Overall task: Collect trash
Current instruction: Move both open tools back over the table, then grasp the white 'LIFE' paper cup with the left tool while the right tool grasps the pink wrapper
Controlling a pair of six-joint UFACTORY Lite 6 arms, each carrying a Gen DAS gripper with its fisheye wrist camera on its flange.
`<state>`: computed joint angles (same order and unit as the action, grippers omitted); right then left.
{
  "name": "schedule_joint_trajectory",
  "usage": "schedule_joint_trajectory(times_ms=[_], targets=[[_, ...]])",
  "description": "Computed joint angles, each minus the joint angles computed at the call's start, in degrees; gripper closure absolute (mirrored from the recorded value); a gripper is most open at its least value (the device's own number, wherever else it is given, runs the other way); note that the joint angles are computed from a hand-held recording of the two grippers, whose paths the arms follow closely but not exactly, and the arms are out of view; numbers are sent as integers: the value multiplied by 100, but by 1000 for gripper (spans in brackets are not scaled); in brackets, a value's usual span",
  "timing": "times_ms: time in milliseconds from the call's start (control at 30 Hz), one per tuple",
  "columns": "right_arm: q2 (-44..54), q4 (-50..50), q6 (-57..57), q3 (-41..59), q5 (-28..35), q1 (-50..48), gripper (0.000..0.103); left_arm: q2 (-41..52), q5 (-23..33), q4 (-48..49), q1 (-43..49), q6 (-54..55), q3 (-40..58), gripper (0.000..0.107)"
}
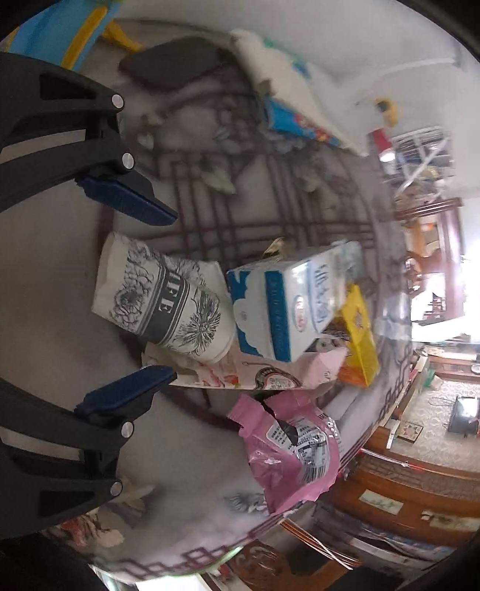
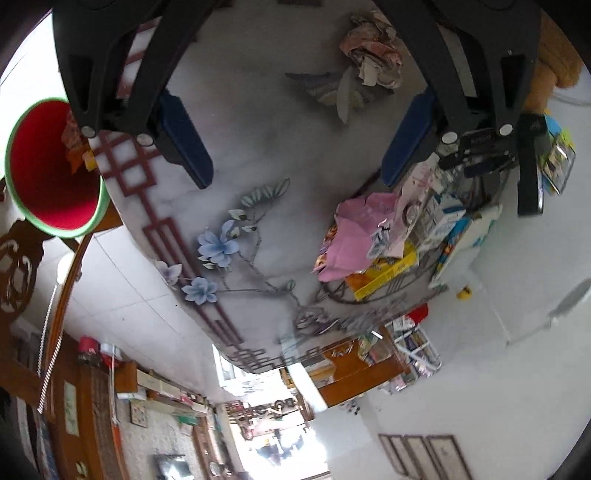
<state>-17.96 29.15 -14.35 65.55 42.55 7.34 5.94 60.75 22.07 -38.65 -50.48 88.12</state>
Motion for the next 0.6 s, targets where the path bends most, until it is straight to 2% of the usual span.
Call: schedule_joint_trajectory(times_ms=[200,233,300,333,467,600], targets=[[32,-26,24,-24,30,27,12,-149,-513,-385,225,-35,-390,34],[48,-29,42,-15,31,27,12,-189,-645,-534,263,52,-481,37],[78,-47,88,4,46,30,12,-196,-700,-788,245,269,-494,54],[92,-63,109,15,51,43,12,-154,-671,-811,177,292,-433,57],[120,-197,199,35,40,137,12,-103,-664,-778,99,285,-367,58],[169,-402,366,63,25,283,12,-160,-940,-991,279,256,-501,56]])
